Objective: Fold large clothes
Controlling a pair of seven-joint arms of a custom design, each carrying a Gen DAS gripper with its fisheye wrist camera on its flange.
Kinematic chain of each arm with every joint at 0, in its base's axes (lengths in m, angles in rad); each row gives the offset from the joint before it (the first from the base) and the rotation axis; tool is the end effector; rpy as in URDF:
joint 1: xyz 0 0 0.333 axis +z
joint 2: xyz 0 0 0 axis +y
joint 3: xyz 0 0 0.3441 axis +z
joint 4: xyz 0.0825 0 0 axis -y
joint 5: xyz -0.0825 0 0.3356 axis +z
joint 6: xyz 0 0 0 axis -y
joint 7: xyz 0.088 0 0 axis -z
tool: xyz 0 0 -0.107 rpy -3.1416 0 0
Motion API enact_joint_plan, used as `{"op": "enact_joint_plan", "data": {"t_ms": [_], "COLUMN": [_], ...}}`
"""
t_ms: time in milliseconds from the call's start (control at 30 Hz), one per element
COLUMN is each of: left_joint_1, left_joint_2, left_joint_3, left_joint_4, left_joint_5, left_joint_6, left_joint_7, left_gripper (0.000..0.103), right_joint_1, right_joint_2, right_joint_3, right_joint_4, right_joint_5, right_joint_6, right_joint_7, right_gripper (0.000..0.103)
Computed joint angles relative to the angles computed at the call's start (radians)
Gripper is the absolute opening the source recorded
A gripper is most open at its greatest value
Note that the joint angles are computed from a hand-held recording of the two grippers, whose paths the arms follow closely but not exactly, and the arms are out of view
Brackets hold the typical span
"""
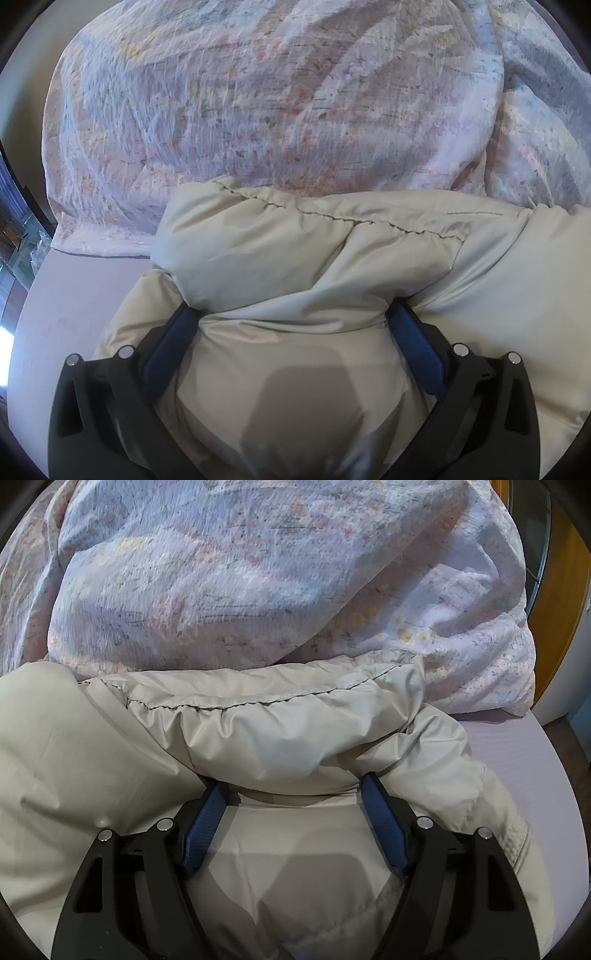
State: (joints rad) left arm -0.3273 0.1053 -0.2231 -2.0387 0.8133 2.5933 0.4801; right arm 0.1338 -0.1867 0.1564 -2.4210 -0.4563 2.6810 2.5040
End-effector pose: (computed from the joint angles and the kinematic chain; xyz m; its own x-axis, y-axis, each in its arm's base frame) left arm 0.4782 -0.3048 0.4923 -0.0369 -0.9966 -0.0742 -0.7708 0.0757 -0.6325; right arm 0.4325 0.1468 0.4823 -0.2547 -0.9654 -0.0567 -0.8266 0.2477 -0.5054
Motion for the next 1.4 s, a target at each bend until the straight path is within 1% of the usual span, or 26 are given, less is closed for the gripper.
{"op": "enact_joint_plan", "data": {"t_ms": [100, 267, 367, 467, 500, 600, 667, 700, 767, 800, 833, 900, 933, 967, 1033, 1100, 1233, 1300, 1333, 1400], "left_joint_1": [-0.001, -0.005, -0.007, -0.011, -0.012, -0.013, -0.017, -0.019, -0.025, -0.025, -0.025, -0.026, -0.027, -0.028, -0.026, -0.03, -0.037, -0.044, -0.045, -0.039], "left_joint_2": [-0.004, -0.004, -0.002, 0.0, -0.001, -0.013, -0.033, -0.045, -0.083, -0.099, -0.129, -0.179, -0.206, -0.238, -0.282, -0.343, -0.429, -0.455, -0.461, -0.454], "left_joint_3": [0.006, 0.011, 0.007, 0.0, -0.004, -0.018, -0.028, -0.034, -0.047, -0.049, -0.053, -0.056, -0.059, -0.058, -0.05, -0.05, -0.033, -0.027, -0.025, -0.041], "left_joint_4": [-0.022, -0.047, -0.05, -0.045, -0.042, -0.029, -0.026, -0.026, -0.029, -0.033, -0.045, -0.07, -0.085, -0.102, -0.119, -0.157, -0.227, -0.251, -0.262, -0.265], "left_joint_5": [0.042, 0.135, 0.157, 0.147, 0.124, 0.022, -0.044, -0.072, -0.145, -0.177, -0.239, -0.319, -0.345, -0.374, -0.431, -0.48, -0.583, -0.643, -0.662, -0.671], "left_joint_6": [0.027, 0.048, 0.037, 0.012, -0.005, -0.069, -0.124, -0.152, -0.215, -0.229, -0.25, -0.275, -0.292, -0.306, -0.33, -0.357, -0.378, -0.376, -0.372, -0.377], "left_joint_7": [-0.045, -0.144, -0.166, -0.15, -0.123, -0.02, 0.041, 0.07, 0.132, 0.158, 0.203, 0.27, 0.296, 0.331, 0.397, 0.434, 0.482, 0.485, 0.486, 0.458], "left_gripper": [0.101, 0.101, 0.101, 0.101, 0.101, 0.101, 0.101, 0.101, 0.101, 0.101, 0.101, 0.101, 0.101, 0.101, 0.101, 0.101, 0.101, 0.101, 0.101, 0.101], "right_joint_1": [-0.001, -0.002, 0.001, 0.011, 0.018, 0.05, 0.055, 0.053, 0.051, 0.047, 0.043, 0.03, 0.021, 0.01, -0.009, -0.036, -0.083, -0.098, -0.099, -0.101], "right_joint_2": [0.003, 0.009, 0.022, 0.03, 0.033, 0.022, -0.009, -0.021, -0.06, -0.074, -0.106, -0.162, -0.185, -0.208, -0.254, -0.297, -0.355, -0.372, -0.378, -0.378], "right_joint_3": [-0.003, -0.006, -0.012, -0.023, -0.03, -0.062, -0.071, -0.071, -0.082, -0.086, -0.099, -0.116, -0.12, -0.126, -0.144, -0.165, -0.179, -0.186, -0.199, -0.21], "right_joint_4": [0.003, 0.002, 0.016, 0.033, 0.043, 0.09, 0.105, 0.114, 0.145, 0.157, 0.169, 0.168, 0.164, 0.162, 0.134, 0.095, 0.011, -0.031, -0.066, -0.108], "right_joint_5": [0.0, 0.003, 0.009, 0.038, 0.06, 0.214, 0.28, 0.3, 0.377, 0.409, 0.464, 0.543, 0.569, 0.596, 0.664, 0.735, 0.837, 0.89, 0.941, 1.011], "right_joint_6": [0.003, 0.01, 0.001, -0.022, -0.039, -0.156, -0.223, -0.254, -0.365, -0.406, -0.468, -0.532, -0.557, -0.597, -0.643, -0.673, -0.686, -0.666, -0.635, -0.589], "right_joint_7": [-0.005, -0.013, -0.029, -0.065, -0.093, -0.239, -0.297, -0.313, -0.346, -0.354, -0.362, -0.379, -0.383, -0.382, -0.383, -0.371, -0.341, -0.338, -0.348, -0.369], "right_gripper": [0.077, 0.077, 0.078, 0.078, 0.078, 0.08, 0.081, 0.081, 0.082, 0.083, 0.085, 0.085, 0.087, 0.088, 0.089, 0.089, 0.089, 0.089, 0.089, 0.089]}}
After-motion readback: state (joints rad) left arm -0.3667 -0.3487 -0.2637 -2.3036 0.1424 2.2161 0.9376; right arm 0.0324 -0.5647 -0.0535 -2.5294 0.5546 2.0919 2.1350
